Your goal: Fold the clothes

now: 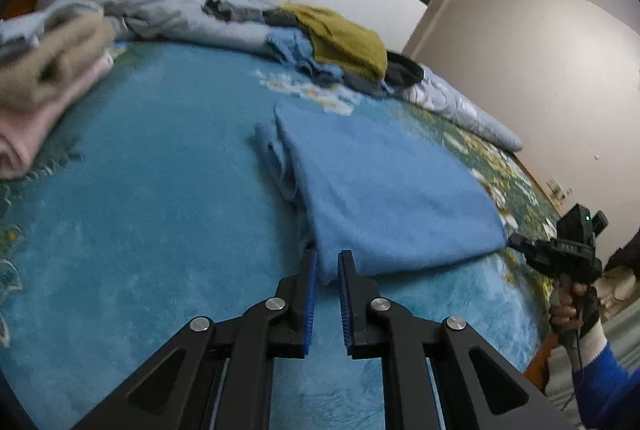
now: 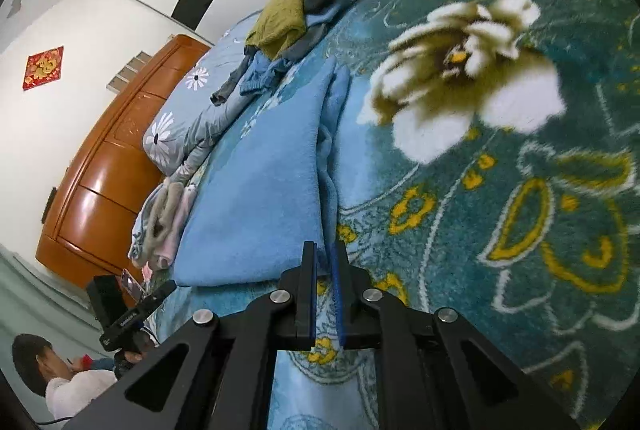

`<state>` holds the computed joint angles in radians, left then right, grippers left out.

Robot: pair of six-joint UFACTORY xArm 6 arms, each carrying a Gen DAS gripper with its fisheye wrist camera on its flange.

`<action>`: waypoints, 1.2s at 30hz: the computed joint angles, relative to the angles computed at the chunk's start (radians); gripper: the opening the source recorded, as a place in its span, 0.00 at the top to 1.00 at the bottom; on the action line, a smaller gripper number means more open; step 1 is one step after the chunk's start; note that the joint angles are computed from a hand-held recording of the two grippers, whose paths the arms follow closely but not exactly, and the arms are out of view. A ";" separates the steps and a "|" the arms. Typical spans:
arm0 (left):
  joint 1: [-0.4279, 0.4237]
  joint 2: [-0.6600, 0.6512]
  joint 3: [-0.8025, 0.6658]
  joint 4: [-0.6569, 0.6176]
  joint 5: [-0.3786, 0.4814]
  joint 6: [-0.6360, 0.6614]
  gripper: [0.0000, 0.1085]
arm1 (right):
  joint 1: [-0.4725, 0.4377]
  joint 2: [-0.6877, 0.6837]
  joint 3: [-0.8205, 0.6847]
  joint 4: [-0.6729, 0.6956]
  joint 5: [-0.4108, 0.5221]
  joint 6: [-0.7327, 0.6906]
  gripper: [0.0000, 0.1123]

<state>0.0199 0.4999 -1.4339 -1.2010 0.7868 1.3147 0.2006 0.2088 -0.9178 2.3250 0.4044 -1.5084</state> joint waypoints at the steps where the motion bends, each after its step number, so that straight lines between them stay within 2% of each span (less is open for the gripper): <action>1: -0.009 -0.007 -0.001 0.002 -0.006 -0.008 0.87 | 0.000 0.000 0.000 -0.010 0.000 0.019 0.92; 5: -0.063 -0.025 -0.008 0.024 -0.047 -0.045 0.81 | 0.009 0.020 -0.022 -0.049 -0.023 0.103 0.92; 7: -0.090 -0.028 -0.017 0.015 -0.052 -0.043 0.73 | 0.018 0.028 -0.034 -0.024 -0.049 0.082 0.92; 8: -0.104 -0.025 -0.024 0.010 -0.055 -0.045 0.61 | 0.019 0.028 -0.035 0.002 -0.049 0.061 0.92; 9: -0.119 -0.018 -0.034 0.008 -0.058 -0.053 0.55 | 0.019 0.028 -0.034 0.030 -0.046 0.038 0.86; 10: -0.136 -0.006 -0.049 0.012 -0.063 -0.073 0.55 | 0.015 0.025 -0.028 0.043 -0.029 0.035 0.80; 11: -0.154 0.007 -0.066 0.024 -0.073 -0.097 0.54 | 0.009 0.022 -0.020 0.046 -0.006 0.047 0.69; 14: -0.204 0.052 -0.122 0.081 -0.102 -0.180 0.49 | 0.008 0.021 -0.022 0.015 0.001 0.093 0.64; 16: -0.230 0.092 -0.174 0.116 -0.092 -0.246 0.48 | 0.009 0.024 -0.030 -0.019 -0.002 0.133 0.60; 21: -0.264 0.181 -0.280 0.173 -0.044 -0.387 0.50 | 0.000 0.090 -0.137 -0.092 -0.050 0.192 0.60; 25: -0.269 0.200 -0.282 0.160 -0.036 -0.403 0.53 | -0.026 0.157 -0.208 -0.229 0.010 0.289 0.60; 27: -0.266 0.215 -0.290 0.152 -0.039 -0.416 0.64 | -0.037 0.181 -0.232 -0.280 0.048 0.316 0.60; 30: -0.252 0.239 -0.316 0.137 -0.017 -0.434 0.74 | -0.058 0.203 -0.246 -0.313 0.122 0.323 0.60; 33: -0.244 0.246 -0.325 0.129 0.002 -0.432 0.74 | -0.085 0.208 -0.233 -0.305 0.198 0.308 0.63; 36: -0.240 0.234 -0.309 0.126 0.006 -0.421 0.74 | -0.098 0.198 -0.212 -0.319 0.229 0.336 0.69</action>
